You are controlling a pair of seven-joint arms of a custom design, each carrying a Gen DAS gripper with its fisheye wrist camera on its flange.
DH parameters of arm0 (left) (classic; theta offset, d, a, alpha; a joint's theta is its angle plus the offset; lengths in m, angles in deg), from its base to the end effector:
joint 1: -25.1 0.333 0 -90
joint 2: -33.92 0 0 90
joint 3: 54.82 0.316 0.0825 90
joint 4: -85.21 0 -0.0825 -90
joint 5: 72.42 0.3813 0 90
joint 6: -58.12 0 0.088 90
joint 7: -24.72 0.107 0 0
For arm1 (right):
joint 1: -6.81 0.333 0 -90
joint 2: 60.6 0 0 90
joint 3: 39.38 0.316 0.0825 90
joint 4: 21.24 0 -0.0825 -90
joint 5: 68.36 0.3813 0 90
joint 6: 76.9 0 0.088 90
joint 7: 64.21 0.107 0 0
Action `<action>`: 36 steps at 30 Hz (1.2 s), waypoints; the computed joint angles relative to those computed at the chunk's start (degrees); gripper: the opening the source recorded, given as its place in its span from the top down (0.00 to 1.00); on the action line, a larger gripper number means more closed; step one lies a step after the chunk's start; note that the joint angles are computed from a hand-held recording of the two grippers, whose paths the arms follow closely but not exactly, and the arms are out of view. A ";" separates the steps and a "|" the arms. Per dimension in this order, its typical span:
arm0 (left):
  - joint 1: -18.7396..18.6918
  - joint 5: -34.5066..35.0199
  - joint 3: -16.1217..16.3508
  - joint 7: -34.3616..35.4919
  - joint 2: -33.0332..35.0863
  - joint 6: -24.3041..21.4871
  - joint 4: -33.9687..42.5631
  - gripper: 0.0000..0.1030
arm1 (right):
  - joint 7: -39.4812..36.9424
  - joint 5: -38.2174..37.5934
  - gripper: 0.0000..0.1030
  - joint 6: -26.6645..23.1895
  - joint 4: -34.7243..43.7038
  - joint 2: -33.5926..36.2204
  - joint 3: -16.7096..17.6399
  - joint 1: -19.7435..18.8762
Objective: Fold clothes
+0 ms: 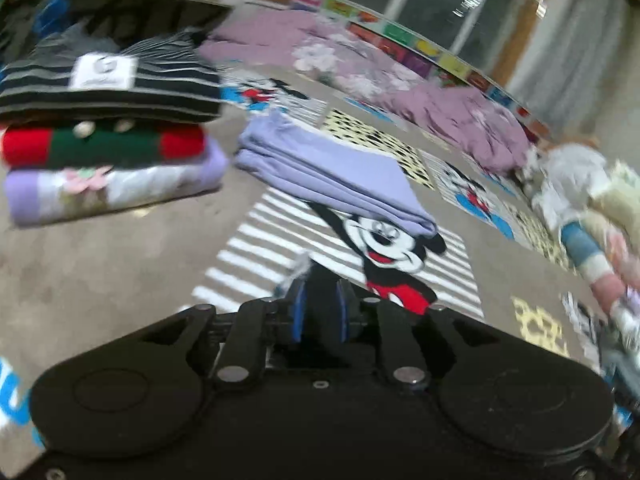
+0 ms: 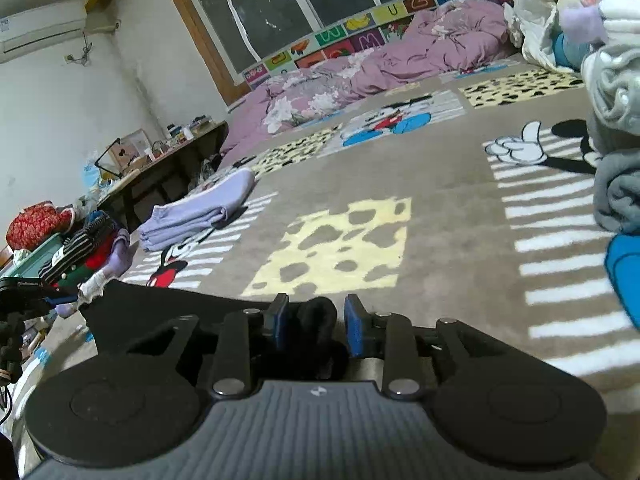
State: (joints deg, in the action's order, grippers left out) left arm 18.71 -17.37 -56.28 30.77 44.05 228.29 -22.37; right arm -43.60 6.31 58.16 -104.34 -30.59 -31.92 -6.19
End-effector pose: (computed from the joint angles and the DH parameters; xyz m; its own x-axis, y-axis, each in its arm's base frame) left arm 0.6241 -0.1416 0.5043 0.2503 -0.9045 0.3454 -0.4851 -0.4259 -0.7638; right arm 0.7335 -0.0779 0.4376 0.4615 -0.7614 -0.4553 -0.5969 0.1131 -0.7943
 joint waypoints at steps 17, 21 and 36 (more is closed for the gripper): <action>2.39 -23.44 -11.40 41.86 6.62 5.95 3.87 0.72 | -9.83 -4.16 0.62 -2.37 -4.88 -5.07 -3.02 4.33; 9.19 -32.59 -23.79 58.33 9.75 7.70 4.96 0.72 | -9.22 -4.00 0.62 -3.19 -5.02 -5.03 -2.20 3.71; -3.46 -32.72 -12.15 70.31 10.06 -0.81 6.07 0.72 | -2.23 -7.85 0.72 -3.03 -3.00 -2.56 -1.61 3.09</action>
State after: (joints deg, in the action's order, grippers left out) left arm 15.25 -50.09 -68.43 101.08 54.11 227.48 -16.29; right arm -45.83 -1.54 55.13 -107.34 -33.15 -33.53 -3.10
